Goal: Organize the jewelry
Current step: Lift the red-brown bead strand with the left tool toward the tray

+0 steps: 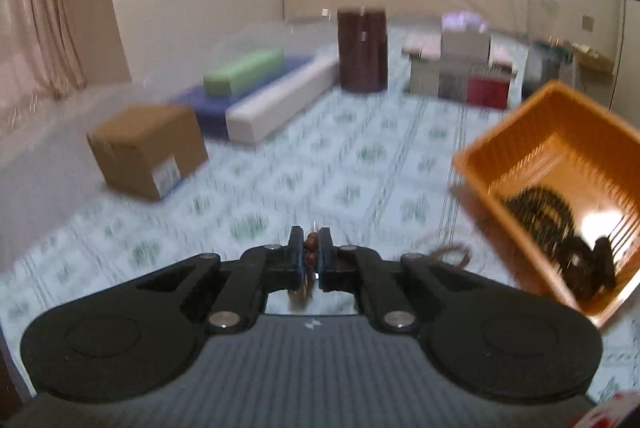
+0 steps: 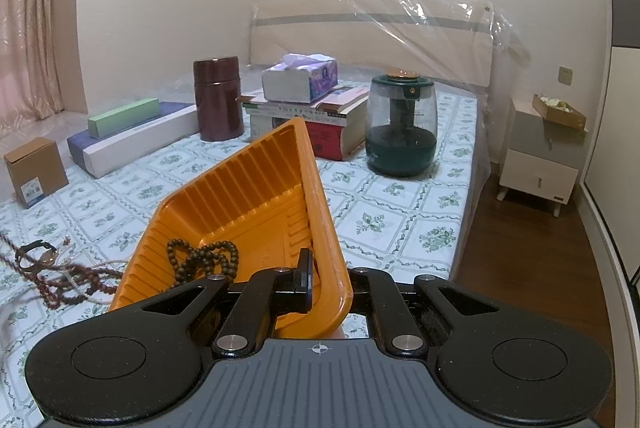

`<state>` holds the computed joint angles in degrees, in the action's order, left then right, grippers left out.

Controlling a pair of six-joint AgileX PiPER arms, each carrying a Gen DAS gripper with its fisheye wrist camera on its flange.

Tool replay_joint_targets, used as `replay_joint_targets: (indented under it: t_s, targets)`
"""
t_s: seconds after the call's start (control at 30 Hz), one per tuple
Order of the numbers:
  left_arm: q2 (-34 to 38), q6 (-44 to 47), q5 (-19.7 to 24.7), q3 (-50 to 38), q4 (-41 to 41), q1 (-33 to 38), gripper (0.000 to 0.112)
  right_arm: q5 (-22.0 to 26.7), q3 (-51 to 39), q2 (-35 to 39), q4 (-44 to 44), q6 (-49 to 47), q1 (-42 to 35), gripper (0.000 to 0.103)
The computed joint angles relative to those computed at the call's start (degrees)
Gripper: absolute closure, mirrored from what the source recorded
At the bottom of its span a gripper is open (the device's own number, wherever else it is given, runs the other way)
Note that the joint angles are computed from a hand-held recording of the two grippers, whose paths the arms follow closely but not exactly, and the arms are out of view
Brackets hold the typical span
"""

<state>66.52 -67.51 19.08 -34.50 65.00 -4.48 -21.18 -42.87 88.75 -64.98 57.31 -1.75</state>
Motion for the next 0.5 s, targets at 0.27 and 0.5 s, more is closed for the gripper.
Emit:
replay_joint_targets:
  t_s: [0.27, 0.5]
  targets:
    - [-4.08, 20.49, 1.24, -8.00, -15.28, 0.88, 0.107, -0.30, 0.31, -0.49, -0.45, 0.35, -0.18, 0.095]
    - [-5.78, 28.01, 2.36, -12.46, -20.45, 0.69, 0.107, -0.19, 0.30, -0.56, -0.60, 0.55, -0.15, 0.095]
